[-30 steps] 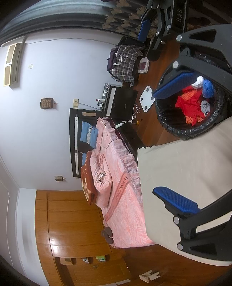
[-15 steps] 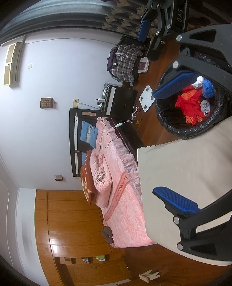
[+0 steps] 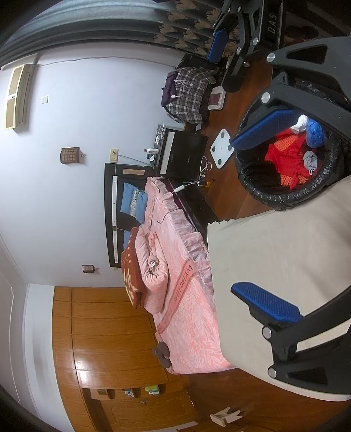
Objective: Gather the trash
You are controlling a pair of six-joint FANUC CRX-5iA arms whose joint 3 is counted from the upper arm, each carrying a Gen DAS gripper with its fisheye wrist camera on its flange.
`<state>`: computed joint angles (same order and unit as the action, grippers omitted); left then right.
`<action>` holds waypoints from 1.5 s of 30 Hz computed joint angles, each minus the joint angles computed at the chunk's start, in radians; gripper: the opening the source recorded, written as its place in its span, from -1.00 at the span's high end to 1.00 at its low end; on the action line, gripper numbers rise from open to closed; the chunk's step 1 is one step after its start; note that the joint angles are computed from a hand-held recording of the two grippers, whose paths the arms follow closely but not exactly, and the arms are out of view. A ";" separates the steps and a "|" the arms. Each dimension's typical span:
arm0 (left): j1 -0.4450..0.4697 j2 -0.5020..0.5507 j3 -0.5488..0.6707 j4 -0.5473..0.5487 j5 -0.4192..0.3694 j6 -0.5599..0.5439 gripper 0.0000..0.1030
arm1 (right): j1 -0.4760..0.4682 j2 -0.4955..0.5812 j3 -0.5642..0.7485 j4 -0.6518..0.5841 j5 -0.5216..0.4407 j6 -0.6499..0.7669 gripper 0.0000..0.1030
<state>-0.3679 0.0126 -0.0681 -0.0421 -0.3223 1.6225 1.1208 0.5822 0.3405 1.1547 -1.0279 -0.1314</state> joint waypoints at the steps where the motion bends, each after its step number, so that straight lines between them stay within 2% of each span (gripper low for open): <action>1: 0.000 0.000 0.000 0.000 0.000 0.000 -0.88 | 0.000 0.001 0.002 -0.001 0.000 0.001 -0.89; 45: 0.006 -0.001 -0.002 0.010 -0.006 -0.011 -0.88 | 0.000 0.012 0.020 -0.011 -0.001 0.011 -0.89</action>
